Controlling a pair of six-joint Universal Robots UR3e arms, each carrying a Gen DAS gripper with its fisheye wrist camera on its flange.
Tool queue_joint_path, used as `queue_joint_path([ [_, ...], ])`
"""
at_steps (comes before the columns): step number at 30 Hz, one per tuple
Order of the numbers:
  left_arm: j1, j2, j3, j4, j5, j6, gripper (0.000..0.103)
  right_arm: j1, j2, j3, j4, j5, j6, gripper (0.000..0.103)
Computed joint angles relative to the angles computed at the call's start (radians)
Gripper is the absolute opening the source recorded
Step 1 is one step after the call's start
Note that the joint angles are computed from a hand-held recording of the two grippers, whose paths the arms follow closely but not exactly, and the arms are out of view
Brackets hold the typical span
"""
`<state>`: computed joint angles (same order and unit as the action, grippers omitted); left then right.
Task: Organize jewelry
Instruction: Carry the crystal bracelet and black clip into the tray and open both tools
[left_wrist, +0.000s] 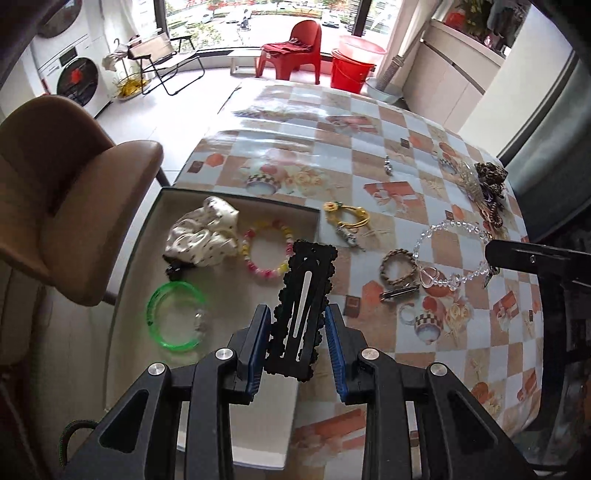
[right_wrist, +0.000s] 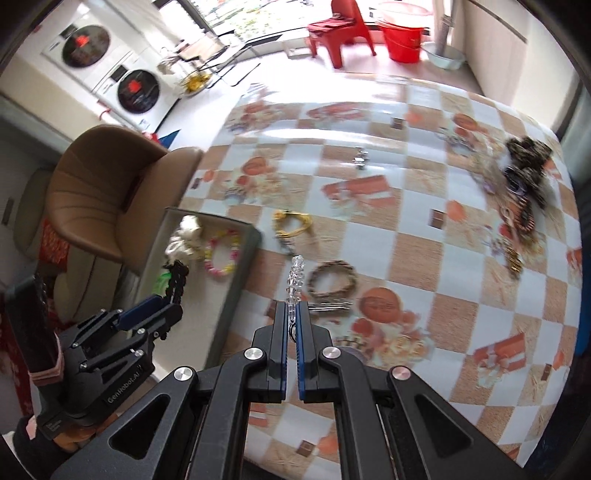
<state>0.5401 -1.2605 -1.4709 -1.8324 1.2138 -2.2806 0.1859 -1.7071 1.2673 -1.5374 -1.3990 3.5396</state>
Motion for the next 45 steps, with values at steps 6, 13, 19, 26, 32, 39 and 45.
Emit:
queue_joint_path([
  [6, 0.203, 0.021, -0.033, -0.045, 0.016, 0.108, 0.034, 0.168, 0.249, -0.220, -0.030, 0.004, 0.043, 0.004],
  [13, 0.353, 0.016, -0.109, -0.007, 0.063, 0.177, 0.034, 0.290, 0.509, -0.458, -0.017, 0.046, 0.063, 0.004],
  [19, 0.388, 0.006, -0.216, 0.096, 0.138, 0.184, 0.034, 0.332, 0.661, -0.549, -0.003, 0.119, 0.056, 0.004],
  [26, 0.330, -0.033, -0.334, 0.282, 0.204, 0.110, 0.034, 0.349, 0.822, -0.668, 0.051, 0.100, 0.014, 0.004],
  [32, 0.271, -0.085, -0.373, 0.399, 0.219, 0.036, 0.034, 0.328, 0.921, -0.778, 0.081, 0.035, 0.010, 0.004],
  [39, 0.232, -0.102, -0.402, 0.477, 0.232, -0.005, 0.034, 0.304, 0.960, -0.809, 0.064, -0.008, 0.029, 0.004],
  [45, 0.213, -0.083, -0.434, 0.525, 0.242, -0.017, 0.034, 0.298, 0.965, -0.779, 0.056, -0.019, 0.038, 0.004],
])
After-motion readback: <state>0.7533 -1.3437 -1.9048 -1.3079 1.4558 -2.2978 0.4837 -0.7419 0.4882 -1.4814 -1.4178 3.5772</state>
